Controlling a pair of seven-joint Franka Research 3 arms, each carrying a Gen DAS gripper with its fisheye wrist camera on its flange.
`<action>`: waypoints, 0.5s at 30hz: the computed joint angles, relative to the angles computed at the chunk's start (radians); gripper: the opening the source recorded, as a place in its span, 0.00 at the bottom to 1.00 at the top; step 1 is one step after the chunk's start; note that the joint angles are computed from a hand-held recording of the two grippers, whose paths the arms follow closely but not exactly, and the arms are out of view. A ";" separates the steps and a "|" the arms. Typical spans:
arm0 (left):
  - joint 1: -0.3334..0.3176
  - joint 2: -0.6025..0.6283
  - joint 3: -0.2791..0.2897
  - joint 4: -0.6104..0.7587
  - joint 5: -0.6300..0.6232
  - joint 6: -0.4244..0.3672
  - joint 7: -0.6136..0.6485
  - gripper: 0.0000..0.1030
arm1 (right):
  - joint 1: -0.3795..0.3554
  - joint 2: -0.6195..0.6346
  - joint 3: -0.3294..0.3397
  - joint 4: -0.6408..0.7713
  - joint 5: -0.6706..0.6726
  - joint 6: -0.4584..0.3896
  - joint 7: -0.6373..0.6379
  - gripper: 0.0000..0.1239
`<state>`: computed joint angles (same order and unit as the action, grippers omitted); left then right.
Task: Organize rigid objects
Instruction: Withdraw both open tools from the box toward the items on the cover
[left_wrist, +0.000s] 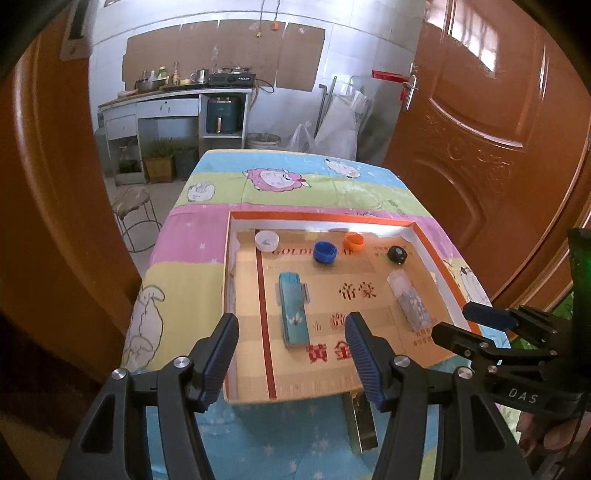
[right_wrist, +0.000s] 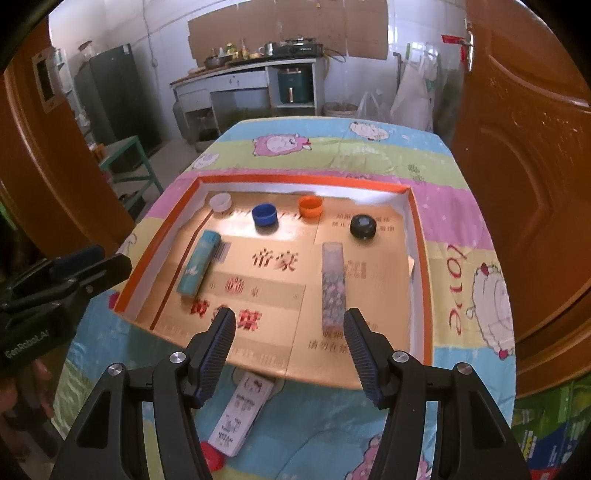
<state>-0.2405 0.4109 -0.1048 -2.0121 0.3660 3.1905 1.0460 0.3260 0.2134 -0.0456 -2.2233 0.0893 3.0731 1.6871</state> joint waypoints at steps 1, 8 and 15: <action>0.002 -0.003 -0.002 -0.008 0.000 0.005 -0.001 0.58 | 0.009 -0.004 -0.007 -0.008 -0.006 0.001 0.009 0.51; -0.011 -0.041 0.018 -0.089 -0.002 0.067 -0.002 0.58 | 0.055 -0.033 -0.043 -0.058 -0.068 0.009 0.092 0.51; -0.141 -0.084 0.143 -0.171 -0.019 0.119 0.013 0.58 | 0.071 -0.053 -0.043 -0.098 -0.123 0.014 0.163 0.51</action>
